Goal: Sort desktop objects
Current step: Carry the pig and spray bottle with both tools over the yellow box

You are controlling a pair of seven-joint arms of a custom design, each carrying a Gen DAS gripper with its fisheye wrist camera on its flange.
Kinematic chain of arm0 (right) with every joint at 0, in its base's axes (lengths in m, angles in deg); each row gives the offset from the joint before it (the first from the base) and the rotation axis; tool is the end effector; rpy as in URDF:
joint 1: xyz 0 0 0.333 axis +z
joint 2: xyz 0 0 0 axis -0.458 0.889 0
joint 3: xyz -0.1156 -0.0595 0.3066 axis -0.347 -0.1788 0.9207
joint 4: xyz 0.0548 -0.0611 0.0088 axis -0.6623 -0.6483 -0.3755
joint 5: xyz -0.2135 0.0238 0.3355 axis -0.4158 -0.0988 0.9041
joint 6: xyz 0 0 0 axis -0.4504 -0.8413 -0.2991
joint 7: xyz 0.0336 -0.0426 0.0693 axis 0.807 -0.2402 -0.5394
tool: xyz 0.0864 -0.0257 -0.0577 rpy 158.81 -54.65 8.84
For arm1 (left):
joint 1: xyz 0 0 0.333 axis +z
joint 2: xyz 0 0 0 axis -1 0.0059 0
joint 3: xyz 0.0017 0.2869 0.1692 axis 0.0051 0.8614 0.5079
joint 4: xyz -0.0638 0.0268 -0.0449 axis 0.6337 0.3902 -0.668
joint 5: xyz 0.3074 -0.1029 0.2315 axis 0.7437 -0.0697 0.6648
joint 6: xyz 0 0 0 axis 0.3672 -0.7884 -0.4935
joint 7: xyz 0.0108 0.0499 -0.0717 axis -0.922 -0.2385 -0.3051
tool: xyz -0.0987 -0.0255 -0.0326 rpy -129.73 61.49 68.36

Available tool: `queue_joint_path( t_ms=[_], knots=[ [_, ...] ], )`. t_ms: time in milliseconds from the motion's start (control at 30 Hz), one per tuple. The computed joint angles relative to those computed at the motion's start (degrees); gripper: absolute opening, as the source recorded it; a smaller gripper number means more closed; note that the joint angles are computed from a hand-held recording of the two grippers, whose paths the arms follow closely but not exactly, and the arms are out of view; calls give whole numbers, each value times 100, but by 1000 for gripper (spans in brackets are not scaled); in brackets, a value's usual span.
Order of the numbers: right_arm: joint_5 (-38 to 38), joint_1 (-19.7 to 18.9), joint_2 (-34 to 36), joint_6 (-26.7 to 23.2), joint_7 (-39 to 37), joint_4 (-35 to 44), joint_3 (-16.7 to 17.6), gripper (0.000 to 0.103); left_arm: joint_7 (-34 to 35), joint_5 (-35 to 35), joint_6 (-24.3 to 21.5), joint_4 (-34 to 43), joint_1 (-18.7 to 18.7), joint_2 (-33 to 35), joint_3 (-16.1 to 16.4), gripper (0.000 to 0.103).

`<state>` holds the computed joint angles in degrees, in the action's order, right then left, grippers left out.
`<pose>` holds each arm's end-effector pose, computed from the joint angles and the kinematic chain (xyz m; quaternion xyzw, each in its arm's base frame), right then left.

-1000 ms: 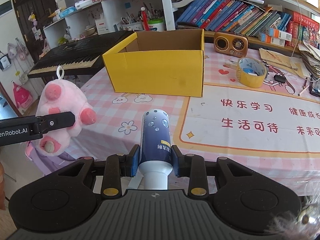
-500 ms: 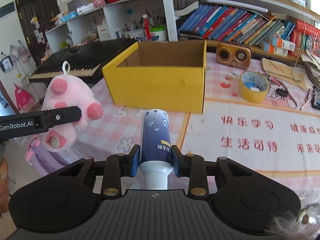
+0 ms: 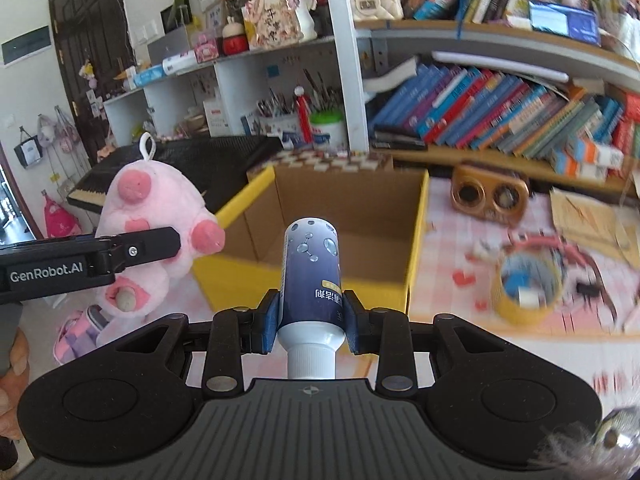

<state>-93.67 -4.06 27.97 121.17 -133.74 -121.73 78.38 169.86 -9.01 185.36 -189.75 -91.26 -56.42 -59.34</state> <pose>0.5208 0.3148 0.4717 -0.5704 0.6702 -0.2954 0.3719 0.5964 -0.0675 0.4817 -0.4429 0.7364 -0.4766 0.1854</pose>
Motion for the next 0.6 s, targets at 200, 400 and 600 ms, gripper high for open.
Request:
queue_joint_path(
  t_ms=[200,400,600],
  knots=[
    [312,-248,543,563,-911,698,-301,30,-512,548,661,924,-178,731,-262,61],
    [1567,-374,1167,808,-2639,1332,-498,30,-2120,2454,1097,1650,-394,1514,-300,61],
    [3260,-751,1792,662,-4704,1919,-133,30,-3917,4412,969,2118,-889,2099,264,61]
  ],
)
